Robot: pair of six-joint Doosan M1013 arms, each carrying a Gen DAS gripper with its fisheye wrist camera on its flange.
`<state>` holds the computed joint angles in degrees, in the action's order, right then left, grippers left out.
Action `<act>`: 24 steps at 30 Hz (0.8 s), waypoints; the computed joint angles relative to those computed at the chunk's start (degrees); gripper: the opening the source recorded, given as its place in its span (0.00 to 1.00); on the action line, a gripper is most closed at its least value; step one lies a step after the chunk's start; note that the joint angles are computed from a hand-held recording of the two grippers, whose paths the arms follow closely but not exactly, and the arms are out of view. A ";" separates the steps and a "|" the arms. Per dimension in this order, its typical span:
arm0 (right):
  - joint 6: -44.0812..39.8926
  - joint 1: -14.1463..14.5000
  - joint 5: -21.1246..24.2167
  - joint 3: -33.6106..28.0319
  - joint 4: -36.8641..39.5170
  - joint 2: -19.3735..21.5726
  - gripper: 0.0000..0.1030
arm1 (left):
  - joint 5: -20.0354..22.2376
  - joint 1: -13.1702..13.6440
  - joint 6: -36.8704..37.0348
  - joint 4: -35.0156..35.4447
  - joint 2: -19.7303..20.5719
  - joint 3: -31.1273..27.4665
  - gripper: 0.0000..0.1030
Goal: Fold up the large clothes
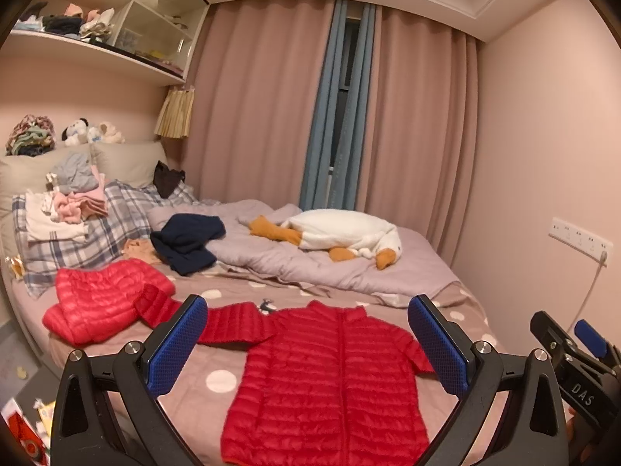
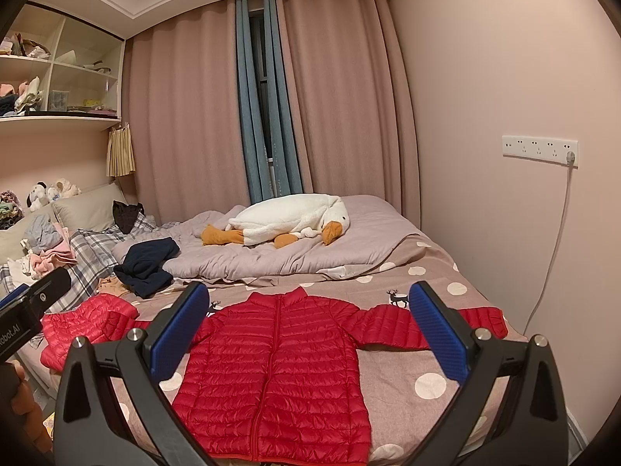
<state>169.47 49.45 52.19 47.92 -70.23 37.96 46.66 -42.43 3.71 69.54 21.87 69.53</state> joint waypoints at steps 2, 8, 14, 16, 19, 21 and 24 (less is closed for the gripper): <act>-0.27 -0.01 0.23 -0.43 0.08 0.23 1.00 | -0.06 0.04 0.05 0.00 0.00 -0.02 0.99; -1.37 -0.27 -0.09 -1.26 1.22 0.73 1.00 | -0.68 0.46 0.99 -1.80 0.30 -0.57 0.99; -3.75 -1.54 -1.41 -2.58 4.35 1.60 1.00 | -1.29 2.22 3.51 -6.45 1.42 -2.01 0.99; -3.74 -2.13 -0.63 -3.50 5.63 2.23 1.00 | -1.88 3.11 2.60 -6.09 2.00 -2.30 0.99; -5.13 -3.82 1.37 -5.76 8.08 3.73 1.00 | -3.98 5.36 -0.13 -6.16 3.05 -2.65 0.99; -7.40 -5.69 2.39 -7.05 10.89 4.72 1.00 | -4.78 7.38 -2.28 -6.39 4.25 -3.28 0.99; -8.10 -8.82 4.90 -8.60 13.55 6.32 1.00 | -3.30 11.00 -3.10 -10.55 6.87 -5.47 0.99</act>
<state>161.37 40.63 57.09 39.32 -56.68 44.28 43.35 -31.43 0.61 58.99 28.74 64.05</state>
